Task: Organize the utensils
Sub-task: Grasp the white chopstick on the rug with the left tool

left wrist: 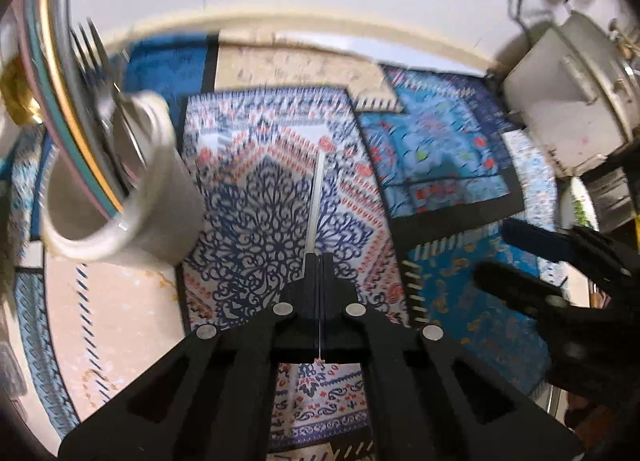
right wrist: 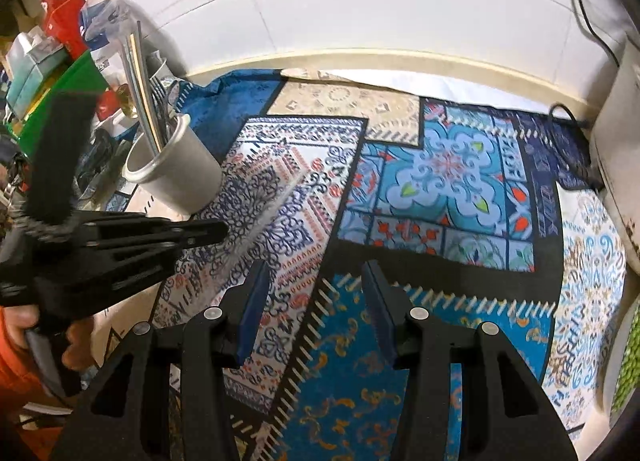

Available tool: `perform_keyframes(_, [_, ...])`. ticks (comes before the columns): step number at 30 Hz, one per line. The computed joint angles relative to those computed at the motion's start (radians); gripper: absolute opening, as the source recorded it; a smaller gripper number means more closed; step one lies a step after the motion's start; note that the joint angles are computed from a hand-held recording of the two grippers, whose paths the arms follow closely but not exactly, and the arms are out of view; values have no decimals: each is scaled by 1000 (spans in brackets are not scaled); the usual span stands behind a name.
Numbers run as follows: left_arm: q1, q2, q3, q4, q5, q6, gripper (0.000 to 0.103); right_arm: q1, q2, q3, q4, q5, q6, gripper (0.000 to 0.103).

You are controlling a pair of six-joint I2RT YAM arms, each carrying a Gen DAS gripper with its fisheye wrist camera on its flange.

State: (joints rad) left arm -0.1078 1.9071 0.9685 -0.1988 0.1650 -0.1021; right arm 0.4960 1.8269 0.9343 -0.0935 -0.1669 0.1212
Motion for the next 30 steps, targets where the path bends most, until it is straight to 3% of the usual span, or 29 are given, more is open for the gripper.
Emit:
perform_keyframes(4, [2,-8,30,-43,-4,35,0,18,25,36,-14,8,5,44])
perform_keyframes(10, [9,147,152,-115,24,35,6,0,30,32,-14,3,36,44])
perform_keyframes(18, [-29,282,268,-153,-29,62,7,-37,5,-2,-19,16,58,44])
perform_keyframes(30, [-14,341,356,-183,8,25,5,-43,-3,-7,-14,36,66,44])
